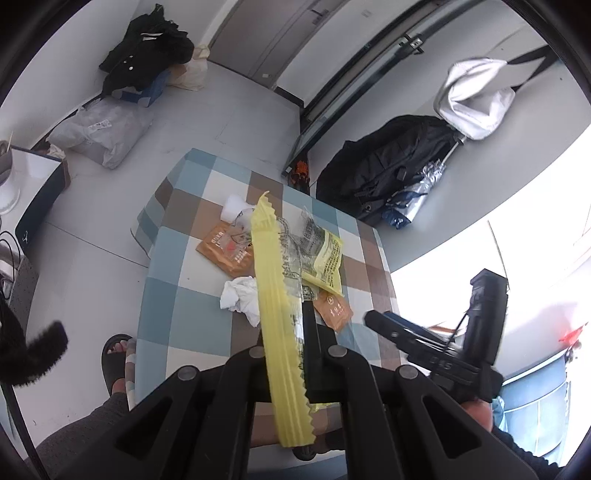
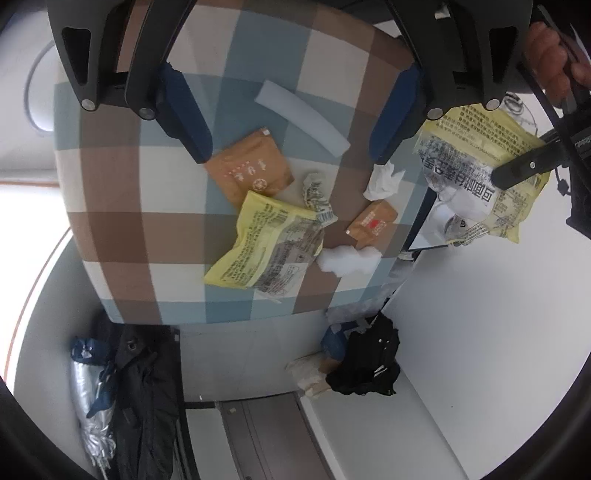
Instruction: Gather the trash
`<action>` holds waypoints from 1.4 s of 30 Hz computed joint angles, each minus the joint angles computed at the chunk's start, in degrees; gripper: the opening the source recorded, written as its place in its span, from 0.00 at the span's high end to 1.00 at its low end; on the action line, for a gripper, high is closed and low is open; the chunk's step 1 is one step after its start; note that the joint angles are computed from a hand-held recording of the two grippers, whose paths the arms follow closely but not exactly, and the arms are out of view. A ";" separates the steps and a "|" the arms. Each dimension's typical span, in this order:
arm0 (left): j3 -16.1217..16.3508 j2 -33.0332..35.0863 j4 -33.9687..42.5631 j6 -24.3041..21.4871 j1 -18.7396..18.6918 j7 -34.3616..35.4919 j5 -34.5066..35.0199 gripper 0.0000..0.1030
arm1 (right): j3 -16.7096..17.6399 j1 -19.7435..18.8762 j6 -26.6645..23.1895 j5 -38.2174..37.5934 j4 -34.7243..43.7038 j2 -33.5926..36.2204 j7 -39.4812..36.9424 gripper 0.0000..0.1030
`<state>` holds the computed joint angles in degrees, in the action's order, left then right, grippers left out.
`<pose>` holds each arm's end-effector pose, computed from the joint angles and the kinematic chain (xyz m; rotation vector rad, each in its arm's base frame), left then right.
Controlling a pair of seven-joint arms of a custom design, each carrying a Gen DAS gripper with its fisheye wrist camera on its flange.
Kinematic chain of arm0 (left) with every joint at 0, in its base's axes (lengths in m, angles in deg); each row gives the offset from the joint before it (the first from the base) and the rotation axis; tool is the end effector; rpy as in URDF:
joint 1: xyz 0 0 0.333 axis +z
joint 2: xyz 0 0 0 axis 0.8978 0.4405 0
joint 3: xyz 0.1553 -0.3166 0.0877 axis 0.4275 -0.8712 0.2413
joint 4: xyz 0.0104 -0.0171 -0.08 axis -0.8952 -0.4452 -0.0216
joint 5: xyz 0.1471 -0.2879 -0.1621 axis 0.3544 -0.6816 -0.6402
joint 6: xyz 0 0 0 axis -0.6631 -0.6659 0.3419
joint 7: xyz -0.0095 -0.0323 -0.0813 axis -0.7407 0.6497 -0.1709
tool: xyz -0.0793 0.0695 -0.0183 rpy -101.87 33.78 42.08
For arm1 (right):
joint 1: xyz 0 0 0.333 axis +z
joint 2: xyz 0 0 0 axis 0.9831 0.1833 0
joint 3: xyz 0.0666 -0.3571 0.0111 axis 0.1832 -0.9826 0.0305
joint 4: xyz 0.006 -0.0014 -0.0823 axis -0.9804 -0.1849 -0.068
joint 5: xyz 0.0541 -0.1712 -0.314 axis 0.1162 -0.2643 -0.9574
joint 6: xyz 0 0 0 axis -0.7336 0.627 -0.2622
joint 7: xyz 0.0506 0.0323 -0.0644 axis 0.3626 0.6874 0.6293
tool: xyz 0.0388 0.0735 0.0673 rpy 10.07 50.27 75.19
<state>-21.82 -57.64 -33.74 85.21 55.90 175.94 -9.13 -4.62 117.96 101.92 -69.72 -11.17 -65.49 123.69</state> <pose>0.6166 -0.2907 0.6047 1.6459 -2.1203 1.1935 0.5578 0.4384 0.5591 -1.5737 1.9548 -0.2747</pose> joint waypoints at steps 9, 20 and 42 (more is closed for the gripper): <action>0.22 0.62 0.65 -0.37 0.64 -0.32 0.54 1.00 | 1.49 -2.26 -2.33 9.73 11.75 10.01 -8.78 0.40; 0.38 1.66 1.96 -0.90 0.90 -1.83 1.53 1.00 | -3.61 2.29 -16.10 5.16 28.37 19.75 -15.28 0.68; 0.69 0.97 0.22 2.09 -0.63 -6.70 7.83 1.00 | -3.27 3.86 -5.55 1.61 13.43 10.86 -11.96 0.81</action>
<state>-21.13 -56.68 -33.52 87.30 55.28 169.23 -1.30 -7.89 121.82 96.37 -68.11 2.25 -54.64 111.73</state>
